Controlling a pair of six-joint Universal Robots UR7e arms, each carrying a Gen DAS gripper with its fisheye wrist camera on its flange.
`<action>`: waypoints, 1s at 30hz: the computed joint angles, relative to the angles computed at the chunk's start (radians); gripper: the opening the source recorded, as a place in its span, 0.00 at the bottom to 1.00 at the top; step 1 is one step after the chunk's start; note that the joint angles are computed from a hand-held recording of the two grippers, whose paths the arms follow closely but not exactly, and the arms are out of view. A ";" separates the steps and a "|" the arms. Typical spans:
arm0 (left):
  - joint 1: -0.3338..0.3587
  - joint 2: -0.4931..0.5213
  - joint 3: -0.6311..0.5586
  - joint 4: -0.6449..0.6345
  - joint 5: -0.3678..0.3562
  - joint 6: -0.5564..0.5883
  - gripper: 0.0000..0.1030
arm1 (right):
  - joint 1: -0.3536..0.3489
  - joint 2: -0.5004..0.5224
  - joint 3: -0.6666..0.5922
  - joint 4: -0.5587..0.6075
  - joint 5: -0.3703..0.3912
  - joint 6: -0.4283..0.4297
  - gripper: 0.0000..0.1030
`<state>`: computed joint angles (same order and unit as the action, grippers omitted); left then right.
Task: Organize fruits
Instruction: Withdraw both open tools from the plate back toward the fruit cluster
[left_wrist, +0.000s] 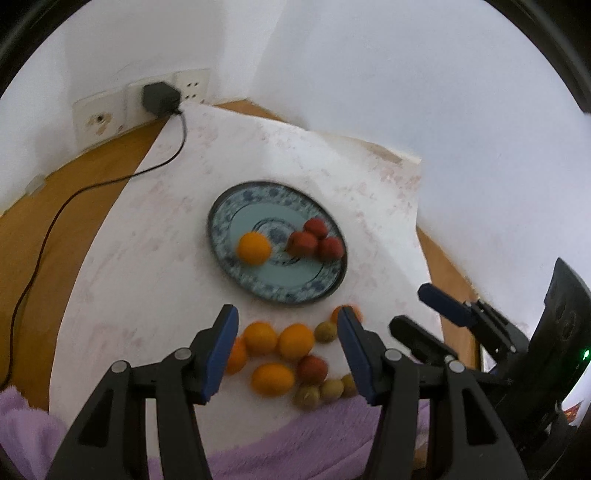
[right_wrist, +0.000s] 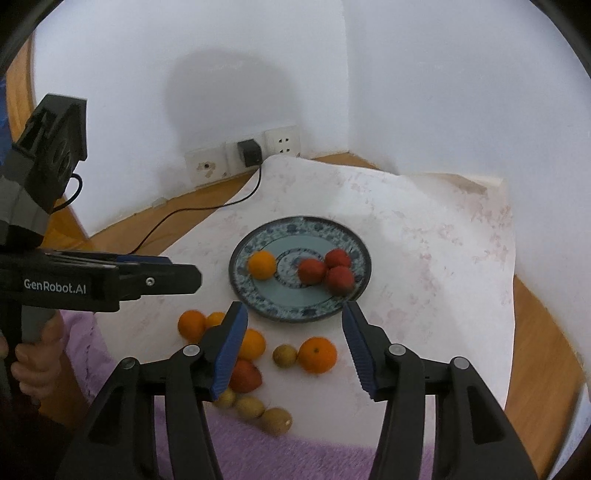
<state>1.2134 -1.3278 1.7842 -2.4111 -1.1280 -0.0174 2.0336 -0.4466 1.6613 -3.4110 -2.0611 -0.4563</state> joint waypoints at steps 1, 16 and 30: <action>0.004 -0.012 0.012 0.002 -0.001 -0.006 0.57 | 0.001 0.000 0.004 0.001 -0.001 0.001 0.53; 0.011 -0.115 0.131 0.022 0.038 -0.036 0.57 | -0.041 -0.019 0.072 0.103 0.027 0.175 0.53; 0.005 -0.159 0.253 -0.018 0.089 -0.014 0.56 | -0.060 -0.005 0.138 0.132 -0.033 0.245 0.53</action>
<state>1.2180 -1.4867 2.0377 -2.4288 -1.0390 -0.0316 1.9736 -0.4513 1.7994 -3.2787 -2.0938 -0.2111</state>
